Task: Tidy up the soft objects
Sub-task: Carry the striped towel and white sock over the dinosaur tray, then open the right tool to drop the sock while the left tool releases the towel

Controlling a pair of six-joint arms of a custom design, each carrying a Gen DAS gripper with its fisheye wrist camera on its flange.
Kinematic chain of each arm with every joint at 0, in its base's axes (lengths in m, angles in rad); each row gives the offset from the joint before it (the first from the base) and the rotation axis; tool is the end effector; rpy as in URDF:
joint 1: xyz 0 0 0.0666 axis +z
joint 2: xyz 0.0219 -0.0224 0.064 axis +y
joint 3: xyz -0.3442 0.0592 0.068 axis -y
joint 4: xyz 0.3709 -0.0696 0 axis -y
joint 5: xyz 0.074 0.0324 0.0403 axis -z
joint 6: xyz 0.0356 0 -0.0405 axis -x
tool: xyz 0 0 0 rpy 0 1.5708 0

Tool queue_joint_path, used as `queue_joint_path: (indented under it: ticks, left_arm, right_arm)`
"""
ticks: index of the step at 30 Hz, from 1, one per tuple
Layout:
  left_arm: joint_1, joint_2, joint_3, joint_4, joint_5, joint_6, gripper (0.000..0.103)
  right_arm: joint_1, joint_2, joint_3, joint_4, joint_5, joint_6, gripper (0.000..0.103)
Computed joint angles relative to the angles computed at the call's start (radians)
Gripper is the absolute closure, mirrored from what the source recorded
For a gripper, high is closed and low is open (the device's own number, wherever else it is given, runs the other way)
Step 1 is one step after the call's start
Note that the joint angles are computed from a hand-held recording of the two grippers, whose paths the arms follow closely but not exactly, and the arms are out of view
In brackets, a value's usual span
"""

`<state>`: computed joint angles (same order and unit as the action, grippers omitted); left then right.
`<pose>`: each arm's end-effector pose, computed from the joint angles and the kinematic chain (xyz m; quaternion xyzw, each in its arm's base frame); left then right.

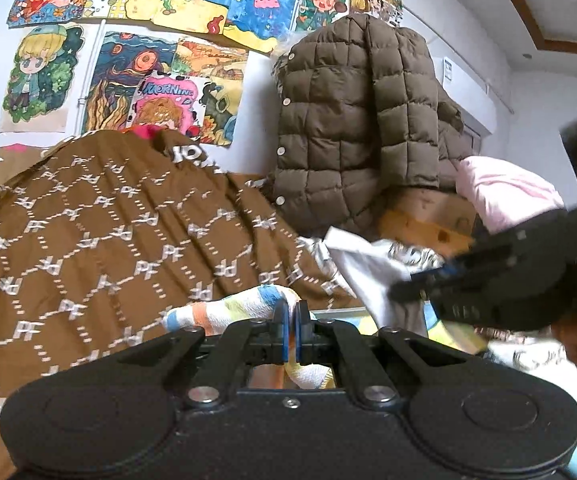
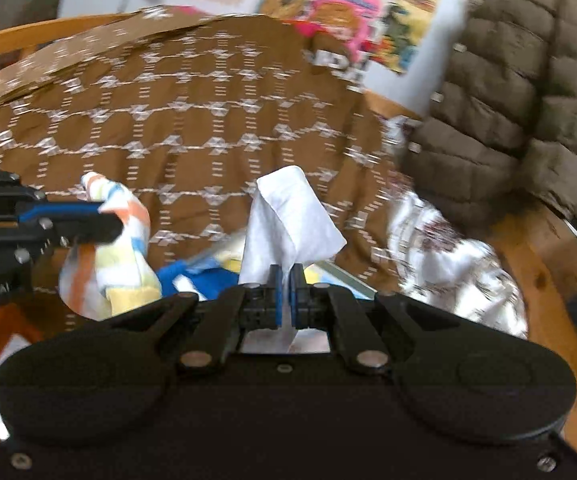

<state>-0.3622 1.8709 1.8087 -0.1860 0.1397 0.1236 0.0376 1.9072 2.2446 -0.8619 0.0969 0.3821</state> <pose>0.6196 -0.2405 0.3892 0.1363 0.7766 -0.2008 0.5814 0.6440 0.0204 0.5009 -0.1566 0.8513 -0.1269 0.4844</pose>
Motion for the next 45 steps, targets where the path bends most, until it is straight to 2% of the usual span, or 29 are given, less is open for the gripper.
queue_joint_path:
  ticks: [3,10,11,21,30,32,40,42,45]
  left_arm:
    - [-0.038,0.05,0.075,-0.017,-0.02,0.024,0.102]
    - [-0.124,0.156,0.221,-0.089,-0.044,0.056,0.101]
    - [-0.134,0.168,0.236,-0.102,-0.042,0.054,0.101]
    - [-0.179,0.235,0.286,-0.216,-0.021,0.046,0.101]
    - [-0.19,0.246,0.291,-0.24,-0.054,0.069,0.099]
    - [-0.193,0.246,0.294,-0.244,-0.066,0.066,0.098]
    - [-0.197,0.222,0.266,-0.254,-0.093,0.062,0.091]
    - [-0.193,0.208,0.248,-0.255,-0.091,0.075,0.09]
    - [-0.189,0.194,0.236,-0.264,-0.096,0.092,0.081]
  right_arm:
    - [-0.062,-0.004,-0.008,-0.007,-0.026,-0.02,0.103]
    - [-0.196,-0.039,-0.115,0.02,-0.108,-0.036,0.103]
    - [-0.214,-0.062,-0.166,0.041,-0.122,-0.037,0.103]
    - [-0.316,-0.153,-0.431,0.144,-0.192,-0.033,0.103]
    - [-0.353,-0.171,-0.517,0.207,-0.215,-0.019,0.102]
    - [-0.328,-0.135,-0.477,0.211,-0.188,-0.035,0.095]
    - [-0.326,-0.21,-0.537,0.222,-0.186,-0.067,0.065]
    - [-0.324,-0.242,-0.561,0.227,-0.192,-0.071,0.062]
    - [-0.324,-0.272,-0.584,0.231,-0.196,-0.077,0.058]
